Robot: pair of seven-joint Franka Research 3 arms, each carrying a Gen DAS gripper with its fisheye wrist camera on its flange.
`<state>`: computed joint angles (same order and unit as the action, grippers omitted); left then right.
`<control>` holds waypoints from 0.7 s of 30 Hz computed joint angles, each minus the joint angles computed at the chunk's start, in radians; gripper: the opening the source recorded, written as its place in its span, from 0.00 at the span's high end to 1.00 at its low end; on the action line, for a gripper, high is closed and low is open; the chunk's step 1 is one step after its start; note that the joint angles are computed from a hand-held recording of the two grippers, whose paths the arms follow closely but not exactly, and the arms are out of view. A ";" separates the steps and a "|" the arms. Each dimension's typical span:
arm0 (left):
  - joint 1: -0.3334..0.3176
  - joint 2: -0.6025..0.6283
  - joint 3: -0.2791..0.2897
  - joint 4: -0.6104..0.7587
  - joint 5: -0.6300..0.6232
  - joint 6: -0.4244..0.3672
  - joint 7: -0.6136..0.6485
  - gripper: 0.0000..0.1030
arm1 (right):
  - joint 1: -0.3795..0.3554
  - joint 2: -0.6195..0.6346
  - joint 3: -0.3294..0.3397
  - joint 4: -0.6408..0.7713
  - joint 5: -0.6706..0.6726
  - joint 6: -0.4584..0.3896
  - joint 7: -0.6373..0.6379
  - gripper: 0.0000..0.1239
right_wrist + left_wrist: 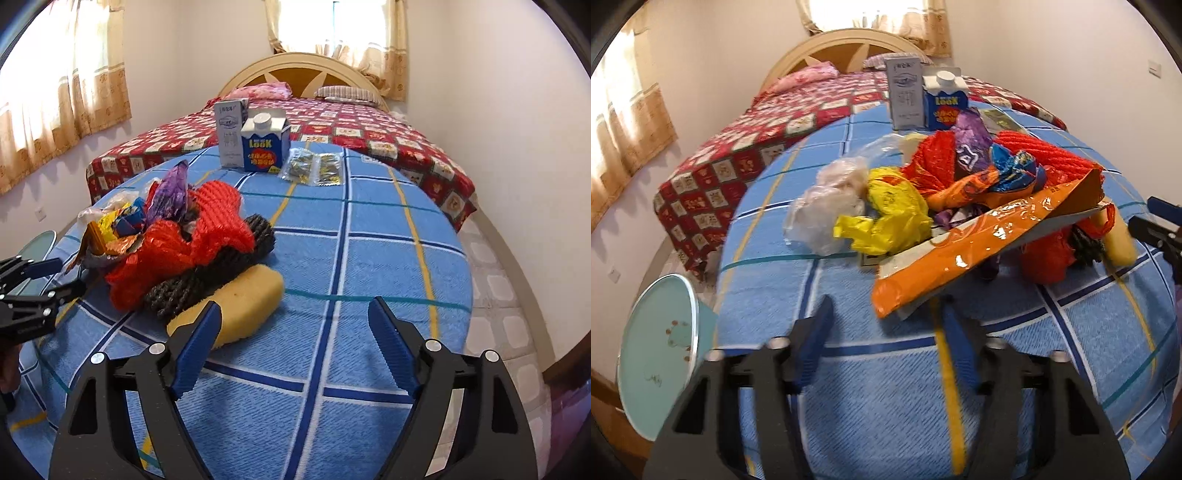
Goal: Collect trash
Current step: 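Grasp the orange snack wrapper with the left gripper while the right reaches the yellow sponge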
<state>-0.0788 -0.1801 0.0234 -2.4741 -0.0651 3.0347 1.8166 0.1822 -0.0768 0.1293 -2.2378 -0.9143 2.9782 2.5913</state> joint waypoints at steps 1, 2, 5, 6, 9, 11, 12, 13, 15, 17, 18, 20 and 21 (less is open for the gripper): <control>-0.020 0.004 0.016 0.007 -0.025 -0.008 0.027 0.70 | 0.001 0.004 0.000 0.002 0.001 0.001 -0.002 0.35; -0.043 0.004 0.034 0.012 -0.059 -0.016 0.065 0.76 | 0.005 0.009 0.000 0.002 0.011 0.005 -0.010 0.35; -0.084 -0.014 0.062 0.010 -0.148 -0.025 0.166 0.93 | 0.011 0.015 -0.003 0.004 0.008 0.007 -0.011 0.35; -0.086 -0.024 0.064 0.007 -0.159 -0.030 0.186 0.98 | 0.014 0.016 -0.005 0.003 0.012 0.009 -0.014 0.35; -0.100 -0.065 0.085 -0.010 -0.199 -0.036 0.240 0.99 | 0.017 0.013 -0.007 0.001 0.009 0.010 -0.006 0.35; -0.102 -0.083 0.098 -0.014 -0.214 -0.040 0.255 1.00 | 0.017 0.011 -0.007 0.001 0.011 0.012 -0.003 0.35; -0.099 -0.091 0.101 -0.016 -0.216 -0.042 0.256 1.00 | 0.017 0.011 -0.007 0.000 0.014 0.014 -0.004 0.35; -0.095 -0.098 0.104 -0.019 -0.216 -0.043 0.256 1.00 | 0.018 0.011 -0.007 0.001 0.020 0.013 -0.008 0.35; -0.087 -0.115 0.110 -0.026 -0.212 -0.043 0.256 1.00 | 0.018 0.009 -0.004 0.001 0.019 0.011 -0.010 0.35; -0.060 -0.122 0.102 -0.031 -0.188 -0.044 0.233 1.00 | 0.018 0.008 -0.003 0.000 0.017 0.008 -0.010 0.35; -0.049 -0.124 0.097 -0.034 -0.174 -0.043 0.220 1.00 | 0.018 0.009 -0.003 0.000 0.018 0.008 -0.010 0.35; 0.004 -0.116 0.072 -0.033 -0.121 -0.047 0.169 1.00 | 0.015 0.008 -0.003 0.001 0.012 0.006 -0.003 0.35; 0.020 -0.110 0.066 -0.029 -0.103 -0.052 0.146 1.00 | 0.013 0.007 -0.003 0.000 0.007 0.006 0.004 0.35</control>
<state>-0.0586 -0.2898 0.0890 -2.5032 -0.1677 2.9832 1.9628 0.1952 -0.0699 0.1261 -2.2380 -0.9069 2.9842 2.5957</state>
